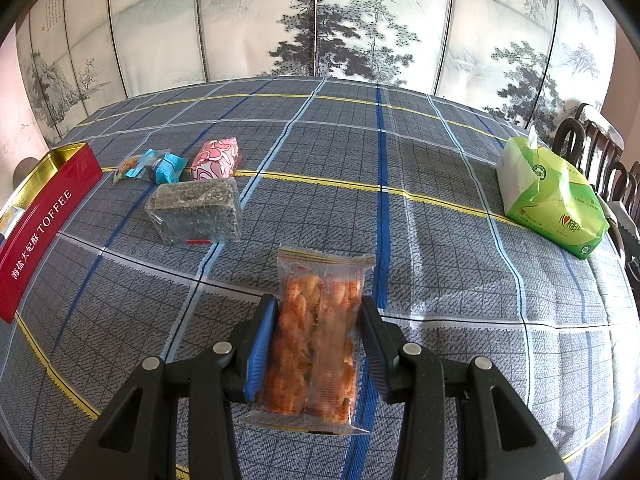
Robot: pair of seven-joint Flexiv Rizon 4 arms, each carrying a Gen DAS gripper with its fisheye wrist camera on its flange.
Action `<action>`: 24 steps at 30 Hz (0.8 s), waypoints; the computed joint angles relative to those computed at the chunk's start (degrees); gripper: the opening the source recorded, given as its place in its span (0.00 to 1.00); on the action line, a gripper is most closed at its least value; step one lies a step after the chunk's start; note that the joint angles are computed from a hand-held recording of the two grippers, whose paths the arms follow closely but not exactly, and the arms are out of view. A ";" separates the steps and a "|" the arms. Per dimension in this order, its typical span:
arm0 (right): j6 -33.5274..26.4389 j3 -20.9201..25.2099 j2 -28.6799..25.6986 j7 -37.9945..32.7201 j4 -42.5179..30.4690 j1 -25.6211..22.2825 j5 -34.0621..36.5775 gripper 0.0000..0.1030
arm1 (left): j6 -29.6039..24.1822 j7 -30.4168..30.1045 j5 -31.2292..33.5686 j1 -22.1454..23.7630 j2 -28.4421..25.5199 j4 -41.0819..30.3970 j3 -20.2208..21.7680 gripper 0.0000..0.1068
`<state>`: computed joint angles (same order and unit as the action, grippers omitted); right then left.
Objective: Organize snacks
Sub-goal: 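Lift the left gripper away from the tray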
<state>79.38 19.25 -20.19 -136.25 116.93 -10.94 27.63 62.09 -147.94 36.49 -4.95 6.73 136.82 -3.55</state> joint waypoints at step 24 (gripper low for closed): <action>-2.55 -3.61 0.33 5.59 -0.21 2.54 -5.10 0.42 | -2.60 -4.91 2.17 0.91 5.61 2.00 -2.58 0.64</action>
